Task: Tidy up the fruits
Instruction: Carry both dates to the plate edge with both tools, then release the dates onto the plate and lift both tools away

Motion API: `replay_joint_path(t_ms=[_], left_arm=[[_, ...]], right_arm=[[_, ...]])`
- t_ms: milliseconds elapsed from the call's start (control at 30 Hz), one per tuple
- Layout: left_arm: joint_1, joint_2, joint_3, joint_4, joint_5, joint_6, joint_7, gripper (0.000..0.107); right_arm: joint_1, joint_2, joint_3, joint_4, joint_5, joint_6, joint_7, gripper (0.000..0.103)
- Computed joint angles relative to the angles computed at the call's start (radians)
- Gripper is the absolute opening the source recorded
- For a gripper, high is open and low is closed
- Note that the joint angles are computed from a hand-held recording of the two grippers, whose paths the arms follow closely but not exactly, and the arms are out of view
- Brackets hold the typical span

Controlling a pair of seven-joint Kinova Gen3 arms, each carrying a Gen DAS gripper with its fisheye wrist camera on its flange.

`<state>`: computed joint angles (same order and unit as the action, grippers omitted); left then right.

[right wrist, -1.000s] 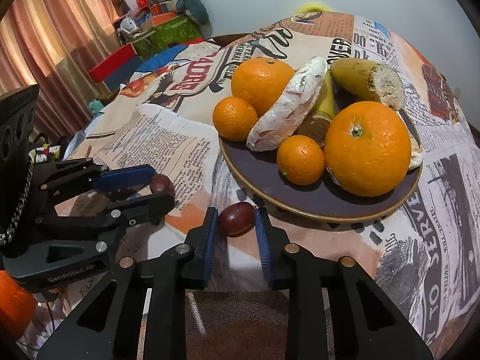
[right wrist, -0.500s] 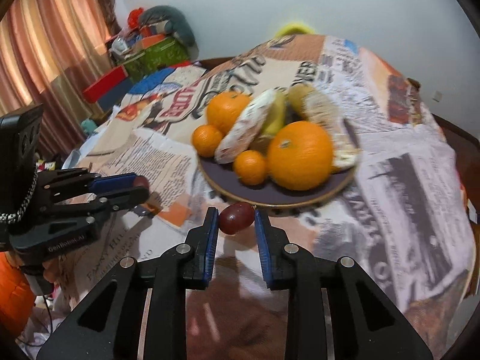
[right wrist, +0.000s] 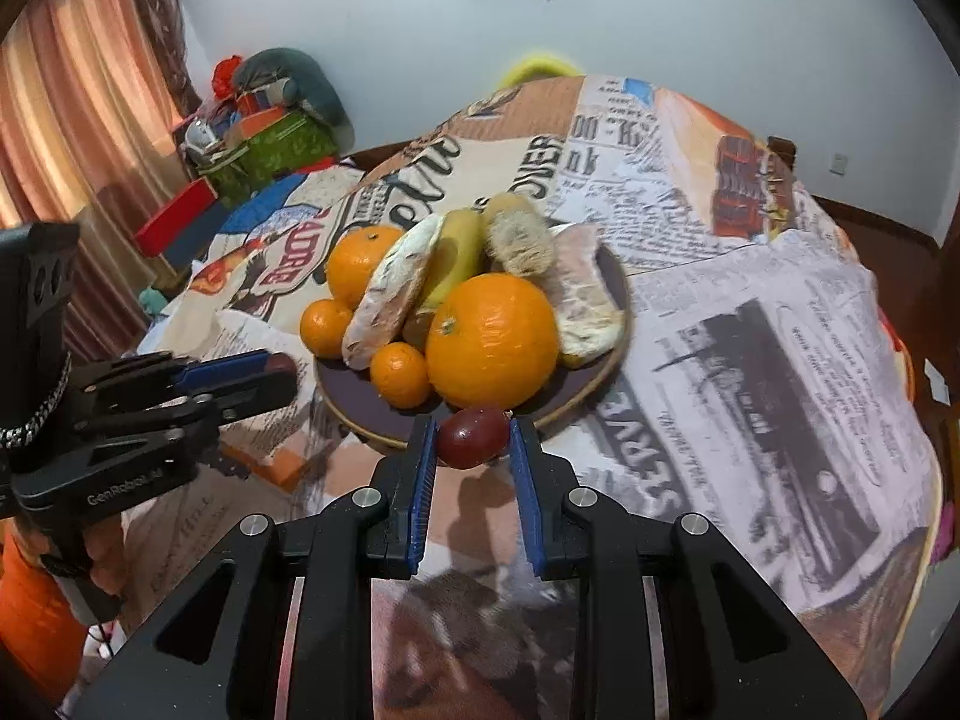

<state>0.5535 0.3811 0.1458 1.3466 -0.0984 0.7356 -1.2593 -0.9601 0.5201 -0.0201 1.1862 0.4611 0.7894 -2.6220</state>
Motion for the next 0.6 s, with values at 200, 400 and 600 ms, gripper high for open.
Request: replay_joint_path(t_ms=[200, 400, 600], left_arm=[[0.000, 0.032, 0.003, -0.035, 0.008, 0.013, -0.019, 0.023], [-0.004, 0.046, 0.001, -0.049, 0.019, 0.009, -0.035, 0.023], [-0.023, 0.077, 0.013, -0.092, 0.058, 0.072, -0.059, 0.030]], right_arm=[[0.019, 0.051, -0.016, -0.066, -0.040, 0.012, 0.068, 0.023], [0.023, 0.058, -0.009, -0.069, -0.069, 0.003, 0.098, 0.024], [0.015, 0.067, -0.001, -0.089, -0.071, 0.025, 0.117, 0.024]])
